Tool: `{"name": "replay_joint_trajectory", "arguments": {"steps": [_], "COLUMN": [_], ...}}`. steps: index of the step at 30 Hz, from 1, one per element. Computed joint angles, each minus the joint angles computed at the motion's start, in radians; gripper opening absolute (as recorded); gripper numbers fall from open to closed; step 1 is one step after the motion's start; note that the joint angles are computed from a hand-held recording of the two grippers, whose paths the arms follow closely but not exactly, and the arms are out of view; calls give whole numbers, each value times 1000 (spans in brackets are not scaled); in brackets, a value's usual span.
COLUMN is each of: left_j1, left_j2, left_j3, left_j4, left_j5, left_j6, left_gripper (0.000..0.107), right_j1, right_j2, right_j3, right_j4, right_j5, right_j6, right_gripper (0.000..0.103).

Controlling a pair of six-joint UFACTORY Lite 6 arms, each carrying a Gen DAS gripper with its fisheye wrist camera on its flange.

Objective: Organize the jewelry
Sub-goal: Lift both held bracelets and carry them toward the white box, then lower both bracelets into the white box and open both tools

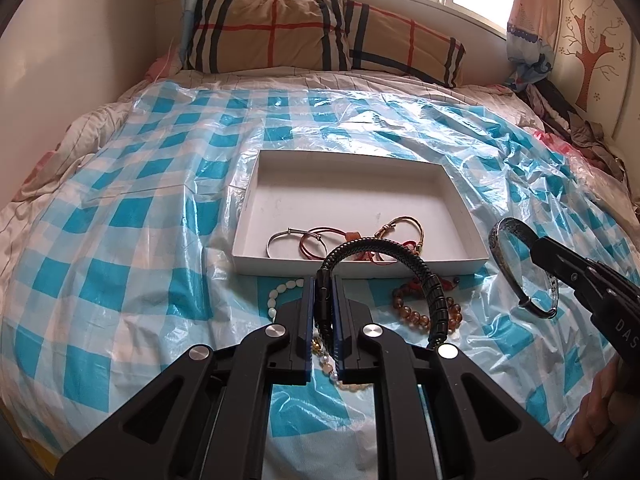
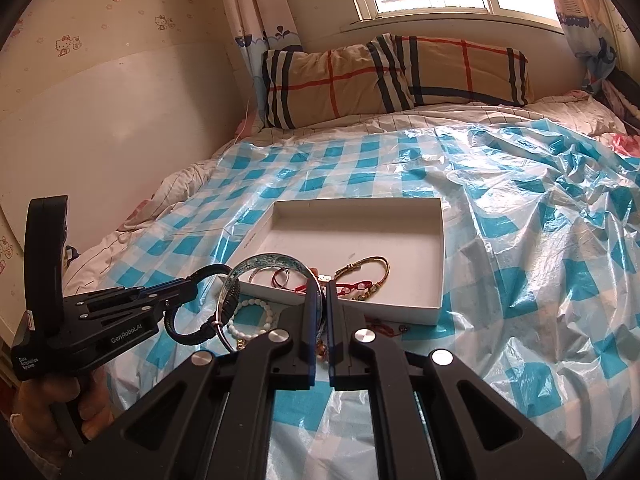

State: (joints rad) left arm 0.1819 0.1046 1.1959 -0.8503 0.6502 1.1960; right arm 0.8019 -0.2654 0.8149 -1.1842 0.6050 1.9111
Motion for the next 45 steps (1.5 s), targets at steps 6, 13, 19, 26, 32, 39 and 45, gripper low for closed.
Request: {"name": "replay_joint_trajectory", "arguments": {"steps": [6,13,19,26,32,39,45], "left_j1": [-45,-77,-93,-116,-130,-154,-213], "left_j2": [63,130,171,253,294,338,508], "left_j3": [51,105,142,226,258,299,484], "left_j4": [4,7,12,25,32,40,207], "left_j5": [-39,-69,-85,-105,-118,-137,-162], "left_j6": [-25,-44,-58,-90,-102,-128,-324], "left_gripper": [7,7,7,7,7,7,10], "right_j1": [-88,-150,-206,-271,-304,-338,-410], "right_j2": [51,107,159,214,253,323,493], "right_j3": [8,30,50,70,79,130,272], "right_j4": [-53,-105,-167,-256,-329,-389,-209], "right_j5": [-87,-144,-195,-243,-269,-289,-319], "right_j6": [11,30,66,132,195,235,40], "right_gripper": [5,5,5,5,5,5,19]}}
